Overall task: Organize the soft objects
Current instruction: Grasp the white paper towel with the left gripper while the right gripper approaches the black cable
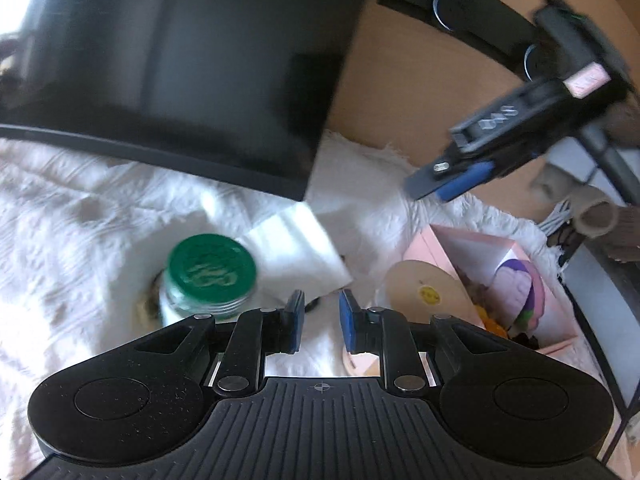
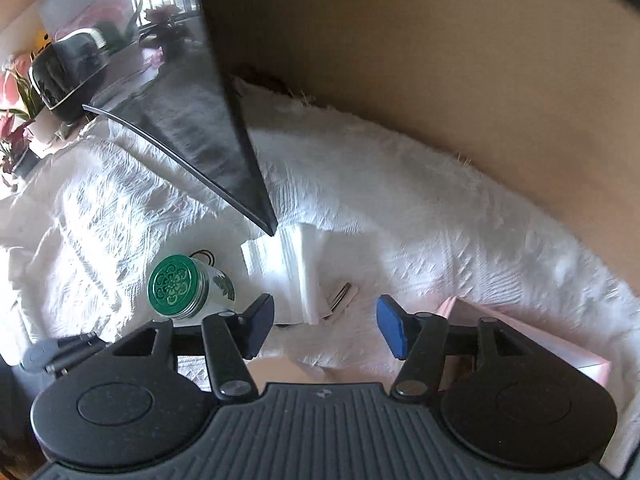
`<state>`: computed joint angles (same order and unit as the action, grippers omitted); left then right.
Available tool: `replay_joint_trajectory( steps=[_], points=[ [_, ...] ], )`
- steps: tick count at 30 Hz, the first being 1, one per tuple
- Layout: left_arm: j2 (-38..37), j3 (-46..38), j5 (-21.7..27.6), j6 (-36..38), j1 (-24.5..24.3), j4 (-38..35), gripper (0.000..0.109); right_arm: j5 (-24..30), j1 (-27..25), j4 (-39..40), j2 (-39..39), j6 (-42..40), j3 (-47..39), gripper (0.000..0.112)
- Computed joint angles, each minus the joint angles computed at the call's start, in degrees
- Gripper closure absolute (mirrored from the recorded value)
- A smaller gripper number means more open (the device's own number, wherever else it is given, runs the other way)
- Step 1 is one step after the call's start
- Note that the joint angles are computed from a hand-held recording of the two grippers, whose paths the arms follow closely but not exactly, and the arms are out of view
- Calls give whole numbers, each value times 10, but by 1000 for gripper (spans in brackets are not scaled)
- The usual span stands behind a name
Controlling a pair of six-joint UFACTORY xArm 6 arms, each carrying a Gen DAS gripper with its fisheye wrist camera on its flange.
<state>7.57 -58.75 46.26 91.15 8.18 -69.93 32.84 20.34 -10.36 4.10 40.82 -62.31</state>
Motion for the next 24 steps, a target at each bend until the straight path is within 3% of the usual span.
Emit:
replay_joint_trajectory(
  steps=[3,6,10,12,13,15,21,24],
  points=[
    [5,9,-54,-2,-25,-4,87,-28,-16,118,49,-105,-19,55],
    [15,13,-75,3,-26,-11,87,-35,-25,220,111,-190,-61,55],
    [25,20,-86,-7,-16,6,87,-20,-36,284,195,-255,-130,60],
    [29,21,-86,-12,-11,9,87,-13,-40,287,225,-248,-155,85],
    [31,21,-82,-13,-8,10,87,-9,-42,294,234,-249,-163,92],
    [32,18,-71,-7,-1,3,87,-2,-42,324,238,-264,-169,109],
    [15,19,-20,18,26,-39,87,-24,-8,499,169,-346,-123,110],
    [5,19,-3,26,35,-48,87,-6,14,504,163,-306,-126,110]
  ],
)
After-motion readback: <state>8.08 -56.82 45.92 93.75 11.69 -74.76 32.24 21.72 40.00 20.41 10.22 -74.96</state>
